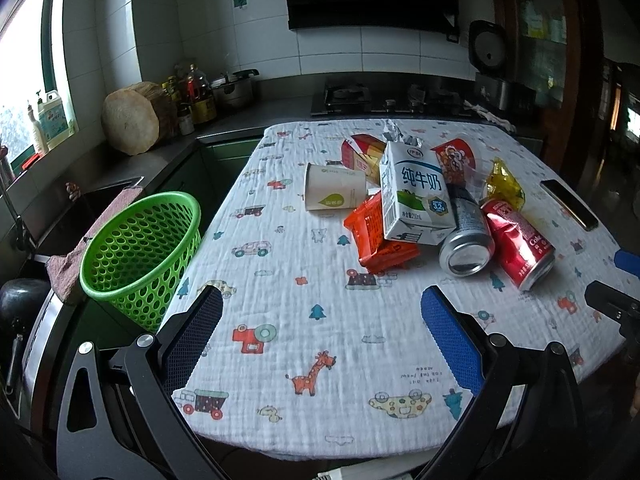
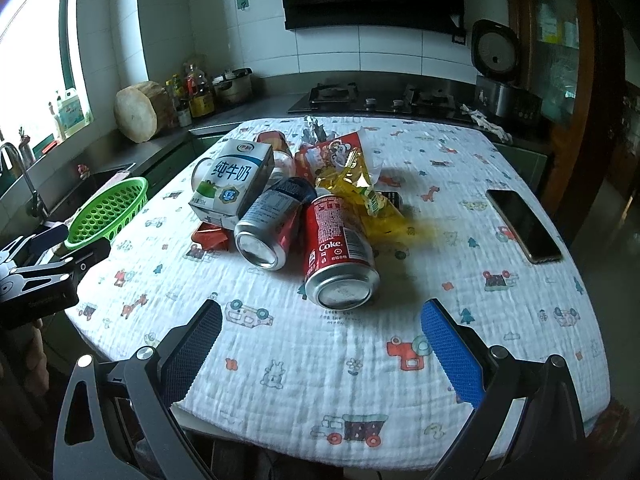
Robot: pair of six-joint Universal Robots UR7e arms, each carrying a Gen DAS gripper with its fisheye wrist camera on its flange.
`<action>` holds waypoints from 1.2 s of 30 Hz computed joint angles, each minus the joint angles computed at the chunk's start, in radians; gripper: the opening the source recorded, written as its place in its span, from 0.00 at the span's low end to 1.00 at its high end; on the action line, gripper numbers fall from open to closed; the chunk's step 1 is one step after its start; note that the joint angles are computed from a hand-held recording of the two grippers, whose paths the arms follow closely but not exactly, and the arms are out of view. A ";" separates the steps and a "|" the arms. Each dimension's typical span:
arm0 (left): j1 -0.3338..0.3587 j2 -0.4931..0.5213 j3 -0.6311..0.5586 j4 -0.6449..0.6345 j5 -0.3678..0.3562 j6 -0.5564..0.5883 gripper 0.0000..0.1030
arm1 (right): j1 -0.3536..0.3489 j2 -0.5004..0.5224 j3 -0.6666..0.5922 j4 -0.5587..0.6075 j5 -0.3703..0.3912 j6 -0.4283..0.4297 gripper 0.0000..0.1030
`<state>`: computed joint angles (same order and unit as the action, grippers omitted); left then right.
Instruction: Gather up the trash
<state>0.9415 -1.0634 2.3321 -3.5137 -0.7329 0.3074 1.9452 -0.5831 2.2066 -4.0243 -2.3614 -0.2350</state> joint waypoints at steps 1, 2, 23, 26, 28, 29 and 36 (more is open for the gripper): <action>0.000 0.001 -0.001 0.000 0.000 0.000 0.95 | 0.000 0.000 0.000 0.002 0.000 0.001 0.94; 0.001 0.001 -0.002 0.000 0.000 0.000 0.95 | 0.000 -0.001 0.001 0.003 0.002 0.001 0.94; 0.010 0.013 -0.032 0.015 0.005 0.002 0.95 | -0.016 0.003 -0.024 0.024 0.023 -0.008 0.94; 0.011 0.016 -0.035 0.016 0.005 0.003 0.95 | -0.019 0.004 -0.029 0.024 0.026 -0.015 0.94; 0.014 0.018 -0.040 0.020 0.003 0.003 0.95 | -0.022 0.002 -0.028 0.022 0.028 -0.015 0.94; 0.016 0.019 -0.043 0.024 0.002 0.003 0.95 | -0.024 0.002 -0.031 0.023 0.031 -0.016 0.94; 0.024 0.028 -0.066 0.046 -0.003 0.002 0.95 | -0.046 -0.010 -0.041 0.029 0.034 -0.047 0.94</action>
<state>0.9654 -1.0357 2.2661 -3.4678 -0.7360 0.3090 1.8995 -0.5934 2.1661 -3.9949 -2.3275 -0.2823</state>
